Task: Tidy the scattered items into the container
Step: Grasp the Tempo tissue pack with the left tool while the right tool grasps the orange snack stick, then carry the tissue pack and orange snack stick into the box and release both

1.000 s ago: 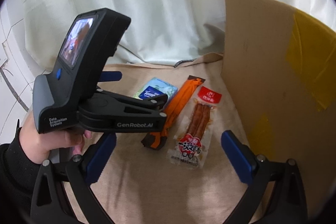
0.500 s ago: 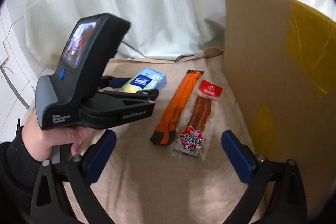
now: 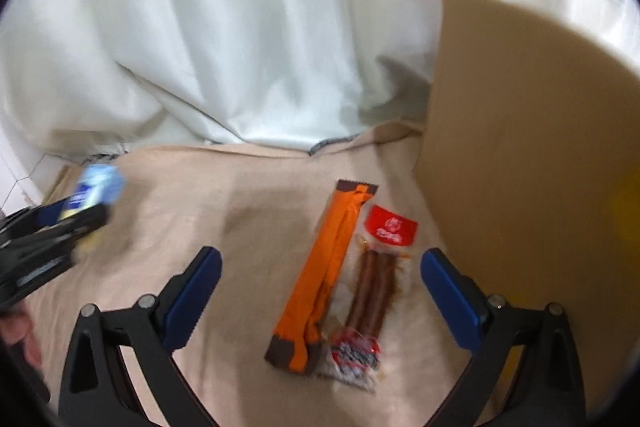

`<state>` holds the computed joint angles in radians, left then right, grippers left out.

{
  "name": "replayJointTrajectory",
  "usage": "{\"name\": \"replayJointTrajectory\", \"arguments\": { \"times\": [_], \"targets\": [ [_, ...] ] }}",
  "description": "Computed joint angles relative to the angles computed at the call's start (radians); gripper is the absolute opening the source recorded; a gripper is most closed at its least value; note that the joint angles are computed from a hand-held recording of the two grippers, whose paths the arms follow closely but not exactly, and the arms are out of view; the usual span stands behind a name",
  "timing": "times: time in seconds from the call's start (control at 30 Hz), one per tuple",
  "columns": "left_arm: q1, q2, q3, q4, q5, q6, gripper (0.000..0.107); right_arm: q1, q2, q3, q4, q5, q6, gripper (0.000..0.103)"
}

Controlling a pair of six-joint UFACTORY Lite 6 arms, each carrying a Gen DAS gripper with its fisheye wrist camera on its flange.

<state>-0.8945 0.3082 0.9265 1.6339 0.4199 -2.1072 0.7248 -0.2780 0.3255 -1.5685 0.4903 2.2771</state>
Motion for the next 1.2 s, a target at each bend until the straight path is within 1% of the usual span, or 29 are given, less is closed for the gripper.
{"name": "replayJointTrajectory", "arguments": {
  "times": [0.03, 0.07, 0.13, 0.17, 0.2, 0.27, 0.3, 0.33, 0.37, 0.43, 0.5, 0.6, 0.67, 0.73, 0.83, 0.9, 0.97, 1.03, 1.1, 1.2],
  "targets": [
    [0.001, -0.030, -0.037, 0.014, -0.005, -0.027, 0.053, -0.025, 0.043, 0.016, -0.062, -0.026, 0.050, 0.094],
    [0.013, -0.043, -0.050, 0.026, -0.016, -0.040, 0.053, -0.044, 0.098, 0.041, -0.103, -0.040, 0.081, 0.092],
    [0.023, -0.045, -0.057, 0.054, -0.026, -0.070, 0.053, -0.068, 0.182, 0.085, -0.098, -0.053, 0.068, 0.081],
    [0.026, -0.074, -0.082, 0.053, -0.030, -0.066, 0.053, -0.087, 0.219, 0.103, -0.113, -0.072, 0.076, 0.078],
    [0.028, -0.090, -0.096, 0.058, -0.034, -0.067, 0.053, -0.091, 0.234, 0.109, -0.120, -0.068, 0.081, 0.074],
    [0.024, -0.110, -0.126, 0.075, -0.034, -0.091, 0.053, -0.070, 0.264, 0.125, -0.076, -0.019, 0.043, 0.063],
    [0.024, -0.112, -0.129, 0.086, -0.037, -0.105, 0.053, -0.066, 0.281, 0.137, -0.049, -0.002, 0.011, 0.048],
    [0.024, -0.107, -0.125, 0.089, -0.041, -0.109, 0.053, -0.060, 0.287, 0.143, -0.025, 0.019, -0.018, 0.037],
    [0.023, -0.106, -0.124, 0.089, -0.042, -0.111, 0.053, -0.072, 0.268, 0.135, -0.038, -0.001, -0.020, 0.024],
    [0.017, -0.117, -0.128, 0.080, -0.044, -0.111, 0.053, -0.084, 0.244, 0.125, -0.030, -0.031, -0.043, 0.025],
    [0.005, -0.136, -0.137, 0.063, -0.034, -0.106, 0.053, -0.065, 0.211, 0.115, -0.005, -0.024, -0.082, 0.025],
    [-0.019, -0.192, -0.157, -0.004, -0.015, -0.063, 0.053, -0.015, 0.113, 0.094, 0.103, 0.005, -0.185, 0.025],
    [-0.042, -0.234, -0.168, -0.075, -0.002, -0.011, 0.053, 0.038, 0.025, 0.082, 0.203, 0.043, -0.272, 0.025],
    [-0.087, -0.275, -0.181, -0.147, 0.036, 0.030, 0.053, 0.101, -0.069, 0.063, 0.289, 0.082, -0.340, 0.025],
    [-0.155, -0.310, -0.209, -0.202, 0.061, 0.016, 0.053, 0.251, -0.190, 0.035, 0.391, 0.178, -0.400, 0.025],
    [-0.225, -0.310, -0.223, -0.228, 0.101, -0.014, 0.053, 0.358, -0.210, 0.026, 0.420, 0.246, -0.382, 0.025],
    [-0.284, -0.319, -0.232, -0.266, 0.150, -0.028, 0.053, 0.431, -0.236, 0.008, 0.456, 0.273, -0.371, 0.025],
    [-0.341, -0.341, -0.237, -0.313, 0.190, -0.024, 0.053, 0.522, -0.253, 0.001, 0.496, 0.329, -0.349, 0.025],
    [-0.394, -0.358, -0.220, -0.374, 0.242, 0.019, 0.053, 0.618, -0.301, -0.004, 0.540, 0.409, -0.341, 0.025],
    [-0.474, -0.381, -0.146, -0.464, 0.352, 0.118, 0.053, 0.776, -0.379, 0.026, 0.597, 0.590, -0.345, 0.025]
  ]
}}
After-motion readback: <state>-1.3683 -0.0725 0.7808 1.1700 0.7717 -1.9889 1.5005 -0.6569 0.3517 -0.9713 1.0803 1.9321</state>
